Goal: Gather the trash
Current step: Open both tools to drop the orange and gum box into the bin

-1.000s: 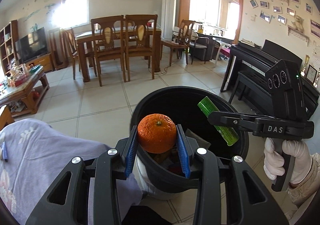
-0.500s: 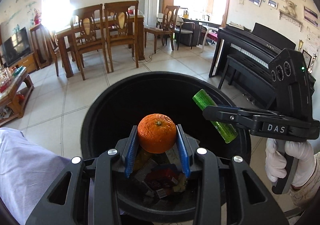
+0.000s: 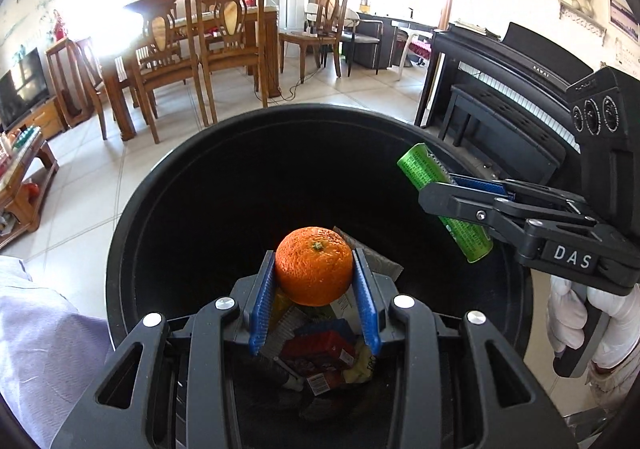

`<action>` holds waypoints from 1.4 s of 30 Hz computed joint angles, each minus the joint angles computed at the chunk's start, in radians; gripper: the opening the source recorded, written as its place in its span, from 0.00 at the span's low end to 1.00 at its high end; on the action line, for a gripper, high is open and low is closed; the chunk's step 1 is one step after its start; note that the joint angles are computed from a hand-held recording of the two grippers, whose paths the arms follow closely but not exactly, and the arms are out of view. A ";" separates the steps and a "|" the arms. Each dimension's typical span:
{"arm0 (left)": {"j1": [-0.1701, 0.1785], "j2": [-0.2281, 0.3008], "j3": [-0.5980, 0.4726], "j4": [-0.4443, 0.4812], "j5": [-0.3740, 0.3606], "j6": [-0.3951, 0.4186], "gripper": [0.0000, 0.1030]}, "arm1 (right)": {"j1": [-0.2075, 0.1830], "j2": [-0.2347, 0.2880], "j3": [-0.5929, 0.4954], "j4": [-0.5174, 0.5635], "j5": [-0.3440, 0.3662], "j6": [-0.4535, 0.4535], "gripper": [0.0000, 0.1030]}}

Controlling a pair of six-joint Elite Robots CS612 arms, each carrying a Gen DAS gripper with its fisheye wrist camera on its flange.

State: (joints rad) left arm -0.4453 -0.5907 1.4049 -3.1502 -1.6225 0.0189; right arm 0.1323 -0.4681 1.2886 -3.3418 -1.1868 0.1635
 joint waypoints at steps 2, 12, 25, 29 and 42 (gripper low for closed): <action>0.000 0.002 -0.003 0.012 0.003 0.004 0.36 | 0.005 0.002 -0.005 0.004 -0.017 -0.019 0.31; 0.000 0.008 -0.007 0.038 -0.001 0.011 0.36 | 0.022 0.011 -0.026 0.012 -0.087 -0.076 0.31; -0.004 0.014 -0.016 0.062 0.012 0.012 0.37 | 0.041 0.017 -0.039 0.028 -0.140 -0.118 0.31; -0.005 0.016 -0.017 0.063 0.015 0.016 0.37 | 0.046 0.020 -0.047 0.038 -0.152 -0.129 0.31; -0.010 0.013 -0.007 0.044 0.021 0.021 0.38 | 0.061 0.024 -0.062 0.060 -0.186 -0.141 0.31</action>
State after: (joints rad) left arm -0.4556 -0.5774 1.3984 -3.1060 -1.6020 0.0396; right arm 0.1928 -0.4444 1.2268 -3.2815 -1.3725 0.0228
